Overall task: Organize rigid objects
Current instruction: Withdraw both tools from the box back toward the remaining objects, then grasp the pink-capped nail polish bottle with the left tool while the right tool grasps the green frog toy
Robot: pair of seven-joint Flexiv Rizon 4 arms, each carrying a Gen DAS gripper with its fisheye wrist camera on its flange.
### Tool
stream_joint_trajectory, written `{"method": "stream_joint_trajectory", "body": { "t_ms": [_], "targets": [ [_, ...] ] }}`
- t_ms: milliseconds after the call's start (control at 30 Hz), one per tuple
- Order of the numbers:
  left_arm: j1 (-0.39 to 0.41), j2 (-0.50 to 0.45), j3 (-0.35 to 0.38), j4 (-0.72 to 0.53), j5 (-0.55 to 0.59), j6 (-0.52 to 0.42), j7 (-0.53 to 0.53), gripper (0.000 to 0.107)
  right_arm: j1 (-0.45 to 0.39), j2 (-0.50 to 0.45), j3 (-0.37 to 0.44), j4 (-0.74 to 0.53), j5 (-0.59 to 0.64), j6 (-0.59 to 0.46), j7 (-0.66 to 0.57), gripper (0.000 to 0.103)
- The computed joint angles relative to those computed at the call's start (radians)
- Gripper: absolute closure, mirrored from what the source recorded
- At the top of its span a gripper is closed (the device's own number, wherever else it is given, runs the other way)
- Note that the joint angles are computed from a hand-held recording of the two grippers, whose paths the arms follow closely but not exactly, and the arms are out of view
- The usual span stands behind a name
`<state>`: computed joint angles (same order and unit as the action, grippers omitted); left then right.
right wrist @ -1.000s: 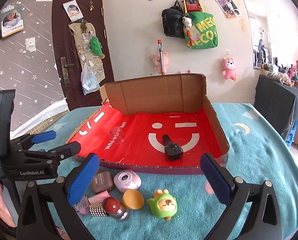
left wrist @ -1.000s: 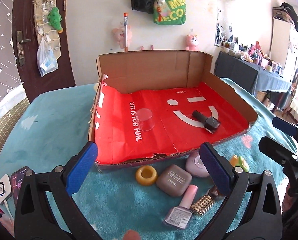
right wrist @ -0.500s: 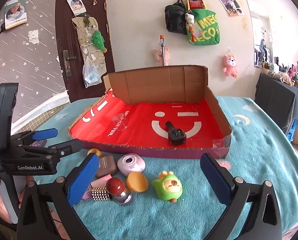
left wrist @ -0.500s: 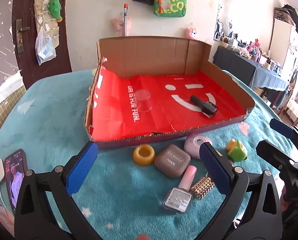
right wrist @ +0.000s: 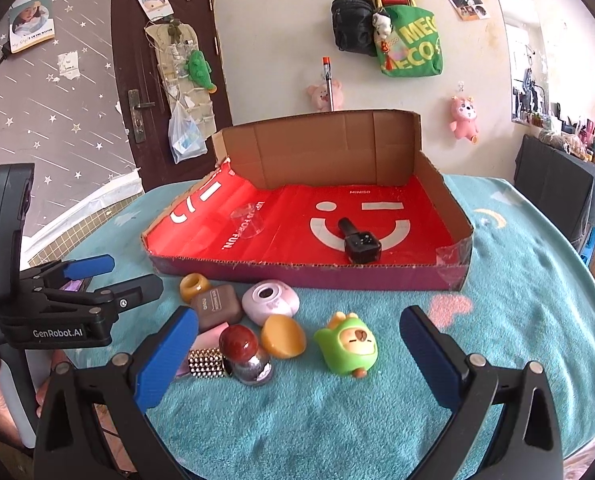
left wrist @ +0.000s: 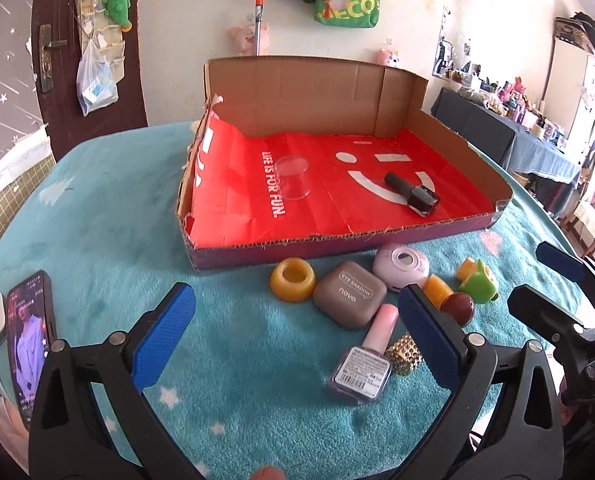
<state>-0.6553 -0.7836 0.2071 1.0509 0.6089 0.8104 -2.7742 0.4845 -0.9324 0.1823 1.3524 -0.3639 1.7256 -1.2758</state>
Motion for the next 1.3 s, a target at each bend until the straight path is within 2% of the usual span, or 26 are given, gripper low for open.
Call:
{"method": "stream_joint_trajectory", "body": {
  "t_ms": [467, 633, 767, 867, 933, 1067, 1133, 1200, 1300],
  "targets": [
    [0.001, 0.003, -0.026, 0.042, -0.034, 0.004, 0.018, 0.004, -0.015, 0.001, 0.028, 0.022, 0.001, -0.029, -0.018, 0.001],
    [0.001, 0.009, -0.026, 0.071, -0.047, 0.03, 0.01, 0.004, 0.001, 0.006, 0.006, 0.035, 0.008, -0.036, -0.019, 0.005],
    [-0.002, 0.002, -0.028, 0.066, -0.054, 0.023, 0.024, 0.004, -0.018, 0.002, 0.039, 0.037, 0.005, -0.054, -0.034, 0.007],
    [-0.003, -0.006, -0.031, 0.06, -0.059, 0.019, 0.04, 0.008, -0.025, -0.002, 0.053, 0.033, 0.007, -0.069, -0.045, 0.01],
    [0.0, -0.011, -0.035, 0.058, -0.066, 0.02, 0.051, 0.017, -0.023, -0.004, 0.051, 0.031, 0.011, -0.075, -0.05, 0.015],
    [0.008, -0.014, -0.041, 0.064, -0.084, 0.04, 0.067, 0.023, -0.001, -0.002, 0.012, 0.03, 0.03, -0.078, -0.034, 0.018],
    [0.005, -0.016, -0.037, 0.063, -0.085, 0.045, 0.074, 0.026, 0.025, 0.003, -0.036, 0.033, 0.041, -0.076, -0.013, 0.023],
    [0.007, -0.016, -0.04, 0.068, -0.092, 0.061, 0.08, 0.027, 0.055, 0.007, -0.091, 0.038, 0.05, -0.074, 0.012, 0.024],
    [0.017, -0.021, -0.052, 0.076, -0.114, 0.092, 0.107, 0.027, 0.059, 0.001, -0.109, 0.03, 0.051, -0.083, 0.033, 0.028]
  ]
}}
